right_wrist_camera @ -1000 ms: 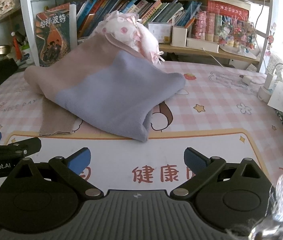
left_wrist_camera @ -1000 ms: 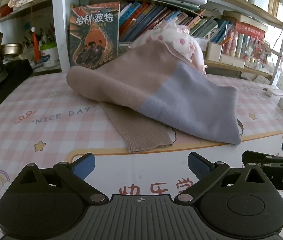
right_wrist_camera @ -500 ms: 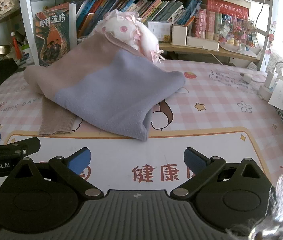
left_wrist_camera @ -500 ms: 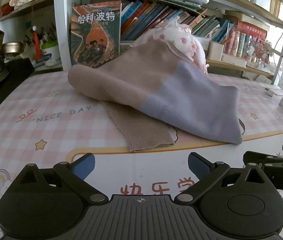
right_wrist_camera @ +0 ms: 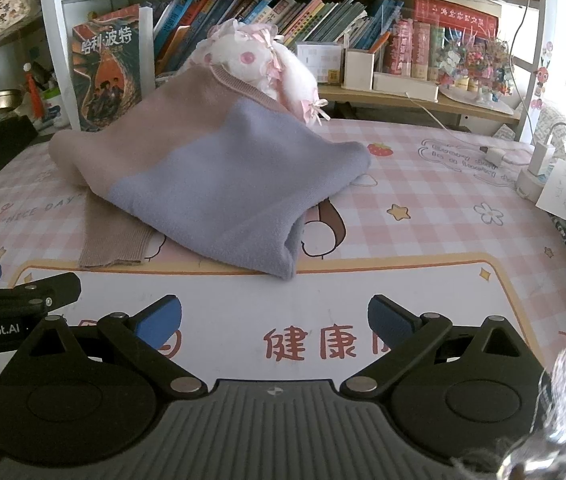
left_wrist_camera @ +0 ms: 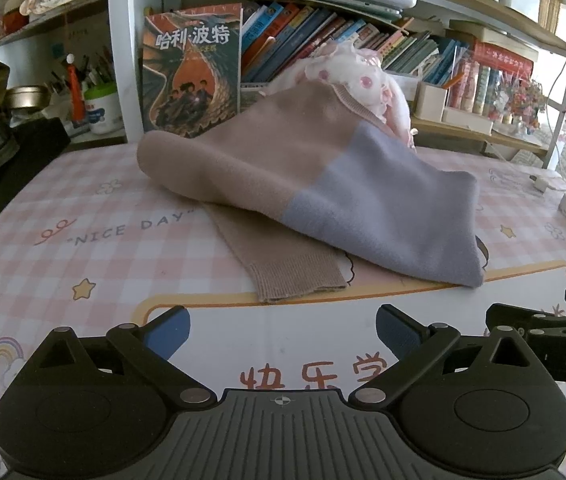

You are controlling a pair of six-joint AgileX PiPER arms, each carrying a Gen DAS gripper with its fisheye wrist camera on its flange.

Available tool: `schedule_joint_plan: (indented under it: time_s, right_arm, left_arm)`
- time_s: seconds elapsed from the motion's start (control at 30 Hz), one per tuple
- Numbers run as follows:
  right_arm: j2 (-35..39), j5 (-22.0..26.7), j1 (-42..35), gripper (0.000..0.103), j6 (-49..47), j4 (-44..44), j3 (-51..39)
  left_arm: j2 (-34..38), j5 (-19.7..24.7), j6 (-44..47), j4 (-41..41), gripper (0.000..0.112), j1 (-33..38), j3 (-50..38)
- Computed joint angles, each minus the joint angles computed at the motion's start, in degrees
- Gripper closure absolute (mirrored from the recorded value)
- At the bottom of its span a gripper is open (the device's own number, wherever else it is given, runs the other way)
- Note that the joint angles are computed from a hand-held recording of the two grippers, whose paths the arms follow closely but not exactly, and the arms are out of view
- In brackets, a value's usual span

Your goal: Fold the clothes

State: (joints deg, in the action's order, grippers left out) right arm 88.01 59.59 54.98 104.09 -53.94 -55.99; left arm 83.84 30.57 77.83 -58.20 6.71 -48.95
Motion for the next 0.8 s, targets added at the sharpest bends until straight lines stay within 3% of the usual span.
schedule_joint_plan:
  time_s: [0.8]
  right_arm:
    - [-1.0,-1.5,-0.5,0.002,-0.7,0.1,0.9]
  left_arm:
    - [-1.3,-1.9,-3.6,2.7,0.011,-0.9,0.5]
